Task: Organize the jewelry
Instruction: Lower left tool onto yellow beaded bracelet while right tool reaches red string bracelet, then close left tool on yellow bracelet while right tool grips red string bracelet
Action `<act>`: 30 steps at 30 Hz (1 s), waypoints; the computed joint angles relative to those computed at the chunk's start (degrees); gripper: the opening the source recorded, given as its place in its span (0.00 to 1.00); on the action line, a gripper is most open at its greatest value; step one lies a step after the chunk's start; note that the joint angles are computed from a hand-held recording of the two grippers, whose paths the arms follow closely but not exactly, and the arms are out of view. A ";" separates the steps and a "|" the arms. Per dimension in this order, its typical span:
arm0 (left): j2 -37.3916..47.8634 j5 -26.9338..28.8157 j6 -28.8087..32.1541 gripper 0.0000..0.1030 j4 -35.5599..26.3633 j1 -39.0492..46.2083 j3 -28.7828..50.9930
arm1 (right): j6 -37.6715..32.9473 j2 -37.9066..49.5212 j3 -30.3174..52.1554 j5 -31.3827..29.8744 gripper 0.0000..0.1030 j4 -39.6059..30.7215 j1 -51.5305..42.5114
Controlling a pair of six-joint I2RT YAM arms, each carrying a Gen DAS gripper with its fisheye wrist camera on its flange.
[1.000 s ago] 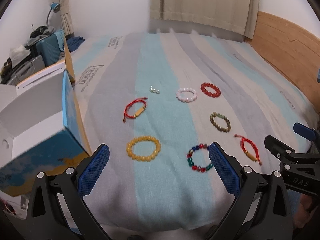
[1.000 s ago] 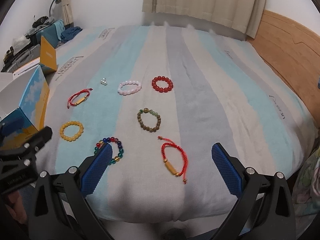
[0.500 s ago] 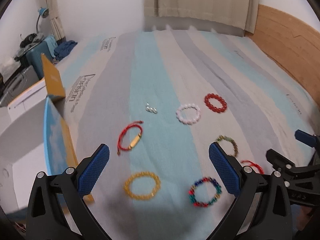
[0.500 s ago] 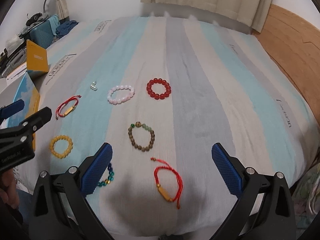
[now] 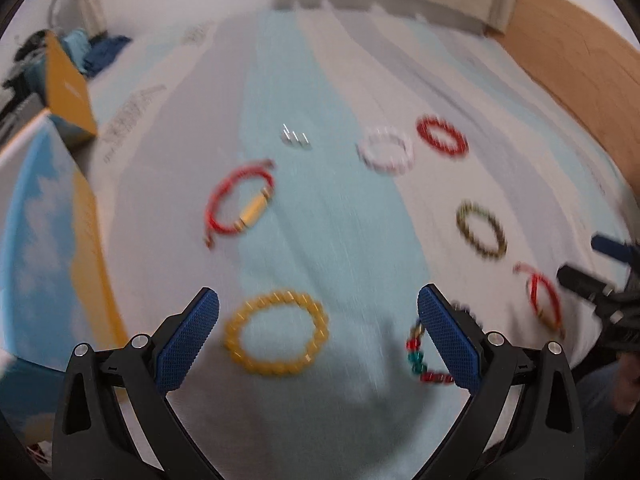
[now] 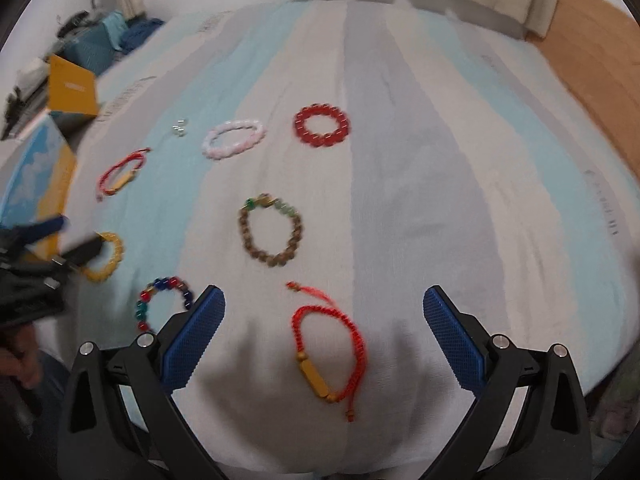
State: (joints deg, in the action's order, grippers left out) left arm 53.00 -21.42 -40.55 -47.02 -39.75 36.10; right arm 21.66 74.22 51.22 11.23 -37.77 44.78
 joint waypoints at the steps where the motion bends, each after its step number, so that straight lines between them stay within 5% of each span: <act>1: 0.58 -0.38 -0.09 0.94 0.29 -0.41 -0.55 | -0.21 -0.17 -0.72 -0.46 0.93 0.44 -0.30; 11: -0.58 0.70 0.90 0.94 3.01 3.79 -6.36 | -0.89 2.13 -4.19 -1.52 0.77 1.17 -0.98; 18: 0.02 1.86 1.61 0.85 5.16 5.82 -8.41 | -0.71 5.04 -3.50 -2.28 0.49 0.20 -0.26; 20: 0.41 1.15 1.10 0.82 5.19 5.43 -8.60 | -0.19 5.59 -3.30 -1.88 0.30 0.08 -0.13; 26: 0.95 -0.43 0.34 0.41 2.29 4.11 -7.37 | -0.83 6.99 -2.17 -2.07 0.11 -0.08 0.24; 30: -0.04 0.04 0.25 0.21 1.54 5.10 -7.36 | -0.59 6.76 -2.15 -2.95 0.11 -0.19 -0.26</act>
